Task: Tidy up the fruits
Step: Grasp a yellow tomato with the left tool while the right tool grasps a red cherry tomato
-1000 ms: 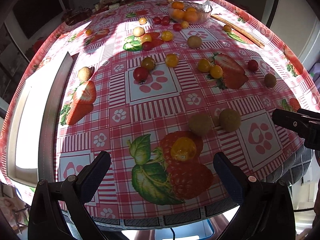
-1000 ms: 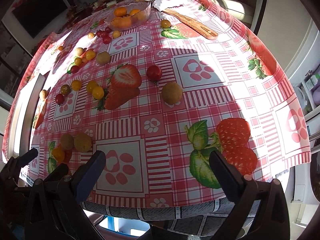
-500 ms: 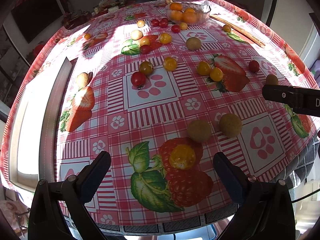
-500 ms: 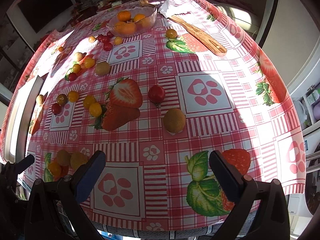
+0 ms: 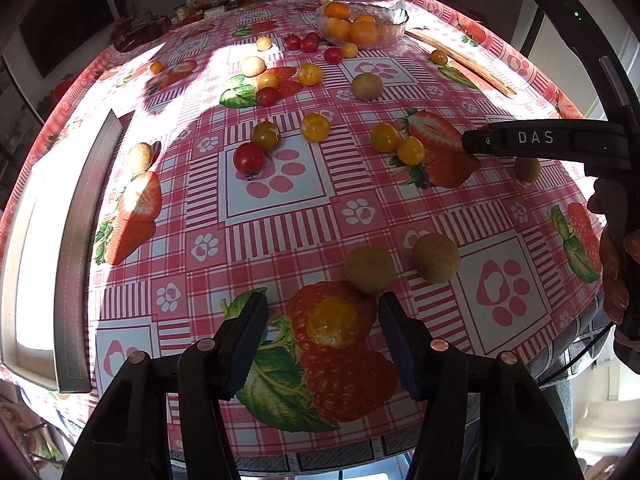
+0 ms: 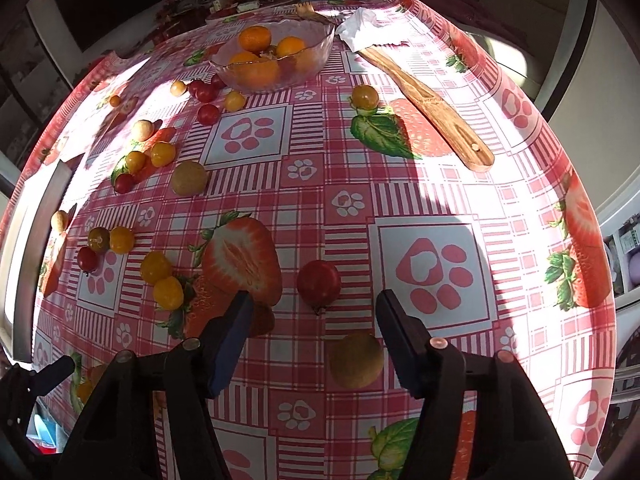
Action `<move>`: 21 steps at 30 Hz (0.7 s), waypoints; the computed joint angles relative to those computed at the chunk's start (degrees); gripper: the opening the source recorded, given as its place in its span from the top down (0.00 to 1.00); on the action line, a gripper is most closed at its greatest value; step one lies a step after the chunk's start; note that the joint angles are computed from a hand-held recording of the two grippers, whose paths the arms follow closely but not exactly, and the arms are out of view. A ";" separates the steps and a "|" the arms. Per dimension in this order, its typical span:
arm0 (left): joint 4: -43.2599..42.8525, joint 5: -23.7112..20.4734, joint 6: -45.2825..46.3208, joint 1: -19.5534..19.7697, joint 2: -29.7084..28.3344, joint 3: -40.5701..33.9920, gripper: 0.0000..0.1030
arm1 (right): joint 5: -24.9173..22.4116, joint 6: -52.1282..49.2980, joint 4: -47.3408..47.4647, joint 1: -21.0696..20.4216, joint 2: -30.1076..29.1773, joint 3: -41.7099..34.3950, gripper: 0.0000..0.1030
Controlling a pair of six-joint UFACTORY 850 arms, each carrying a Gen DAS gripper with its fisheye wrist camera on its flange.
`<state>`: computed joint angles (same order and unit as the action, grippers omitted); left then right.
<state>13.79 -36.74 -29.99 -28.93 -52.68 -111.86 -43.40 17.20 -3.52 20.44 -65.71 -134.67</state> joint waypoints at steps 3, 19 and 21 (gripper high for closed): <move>-0.94 1.12 1.46 -0.02 0.24 0.33 0.72 | 0.19 0.79 -1.27 0.05 -0.76 -1.33 0.69; -5.25 5.76 3.63 0.99 3.02 5.20 0.72 | 7.84 -6.12 15.67 -1.99 8.59 13.98 0.78; -3.39 5.90 2.86 0.70 2.96 5.22 0.72 | 8.31 -6.34 15.29 -1.79 8.98 14.70 0.78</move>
